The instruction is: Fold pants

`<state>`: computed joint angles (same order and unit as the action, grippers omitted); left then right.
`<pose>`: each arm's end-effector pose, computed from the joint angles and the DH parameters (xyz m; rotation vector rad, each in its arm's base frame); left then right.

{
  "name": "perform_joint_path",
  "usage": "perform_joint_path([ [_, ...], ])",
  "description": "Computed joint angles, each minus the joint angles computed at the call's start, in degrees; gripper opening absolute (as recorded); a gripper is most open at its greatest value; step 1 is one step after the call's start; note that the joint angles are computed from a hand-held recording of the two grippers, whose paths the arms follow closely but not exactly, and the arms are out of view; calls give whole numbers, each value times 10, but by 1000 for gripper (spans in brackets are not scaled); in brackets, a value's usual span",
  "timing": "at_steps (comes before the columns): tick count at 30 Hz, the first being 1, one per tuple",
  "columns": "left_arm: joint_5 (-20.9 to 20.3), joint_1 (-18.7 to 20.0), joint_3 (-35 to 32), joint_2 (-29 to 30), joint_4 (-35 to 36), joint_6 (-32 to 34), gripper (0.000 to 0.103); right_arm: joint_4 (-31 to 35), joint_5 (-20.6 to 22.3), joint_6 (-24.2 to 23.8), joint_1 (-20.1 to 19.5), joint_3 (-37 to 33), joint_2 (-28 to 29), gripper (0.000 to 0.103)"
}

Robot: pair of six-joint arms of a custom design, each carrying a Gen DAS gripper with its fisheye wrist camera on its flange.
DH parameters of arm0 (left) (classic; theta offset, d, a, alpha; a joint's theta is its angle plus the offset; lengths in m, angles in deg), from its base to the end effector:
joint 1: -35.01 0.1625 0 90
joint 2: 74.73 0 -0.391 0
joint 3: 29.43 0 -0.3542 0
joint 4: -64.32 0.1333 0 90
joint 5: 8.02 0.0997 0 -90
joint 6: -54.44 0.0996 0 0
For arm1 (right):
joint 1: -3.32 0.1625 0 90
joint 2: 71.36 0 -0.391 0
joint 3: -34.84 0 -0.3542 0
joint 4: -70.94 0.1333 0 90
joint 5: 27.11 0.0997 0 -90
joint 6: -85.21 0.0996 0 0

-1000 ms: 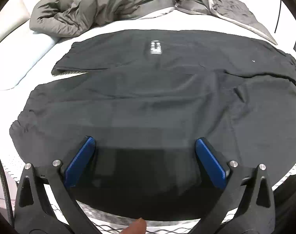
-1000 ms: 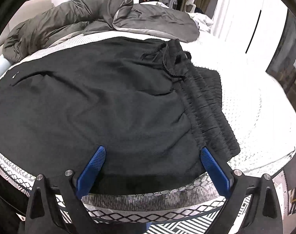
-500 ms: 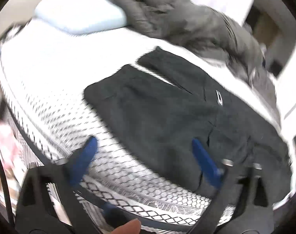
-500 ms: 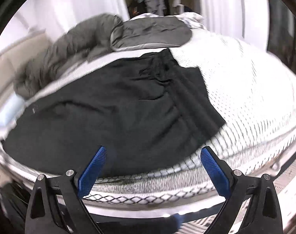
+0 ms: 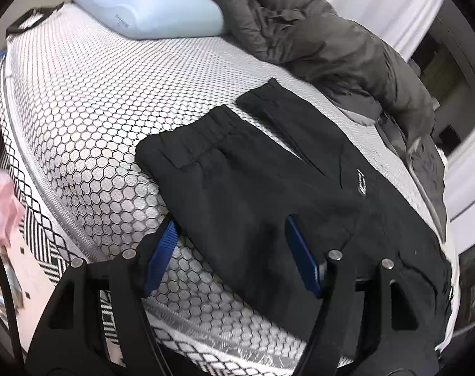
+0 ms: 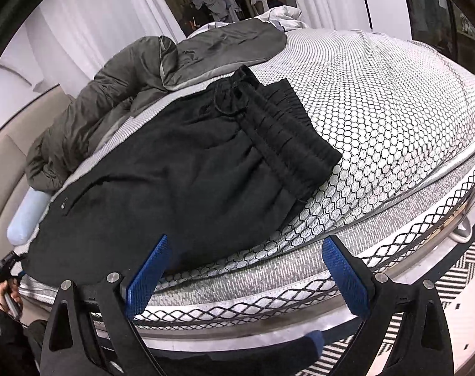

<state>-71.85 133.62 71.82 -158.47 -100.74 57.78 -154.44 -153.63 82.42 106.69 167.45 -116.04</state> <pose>0.2515 -0.4771 0.4808 -0.4041 2.3130 -1.2158 0.1685 -0.3888 0.1028 -0.0071 -2.3913 1.1076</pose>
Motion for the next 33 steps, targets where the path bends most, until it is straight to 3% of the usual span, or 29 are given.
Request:
perform_joint_path([
  [1, 2, -3, 10, -7, -2, 4, 60, -2, 7, 2, -2, 4, -3, 99],
  [5, -22, -5, 30, -19, -7, 30, 60, -11, 52, 8, -24, 11, -10, 98],
  [7, -25, 1, 8, -4, 13, 21, 58, -14, 78, 11, -40, 8, -14, 92],
  [9, -35, 10, -21, 18, 24, -2, 48, -8, 110, 29, -62, 0, -20, 85],
  [10, -38, 13, -31, 26, 23, -5, 38, -10, 115, 36, -67, -5, -18, 78],
  [11, -35, 14, -39, 34, 17, -4, 18, -17, 117, 41, -72, -12, -14, 72],
  [12, -19, 12, -43, 40, 13, -8, 9, -14, 108, 50, -72, -16, -14, 53],
  [13, -24, 16, -46, 43, 12, -20, 7, -15, 96, 59, -70, -17, -13, 35],
  [14, -38, 21, -44, 41, 7, -38, 4, -28, 105, 64, -74, -10, -15, 29],
  [15, -41, 22, -39, 39, -2, -40, 3, -46, 132, 63, -82, 3, -18, 12],
  [16, -39, 20, -32, 35, -13, -35, 2, -56, 154, 64, -87, 14, -23, 11],
  [19, -36, 10, -25, 28, -28, -26, 2, -83, 146, 53, -65, 20, -26, 9],
  [25, -38, -14, -82, 41, 2, -30, 2, -42, 110, 18, -8, -54, -46, 9],
  [28, -24, -33, -154, 76, 29, -29, 2, 10, 85, -2, 11, -121, -45, 9],
  [33, 13, -62, -339, 181, 122, -30, 2, 110, 37, -39, 35, -283, -8, 9],
])
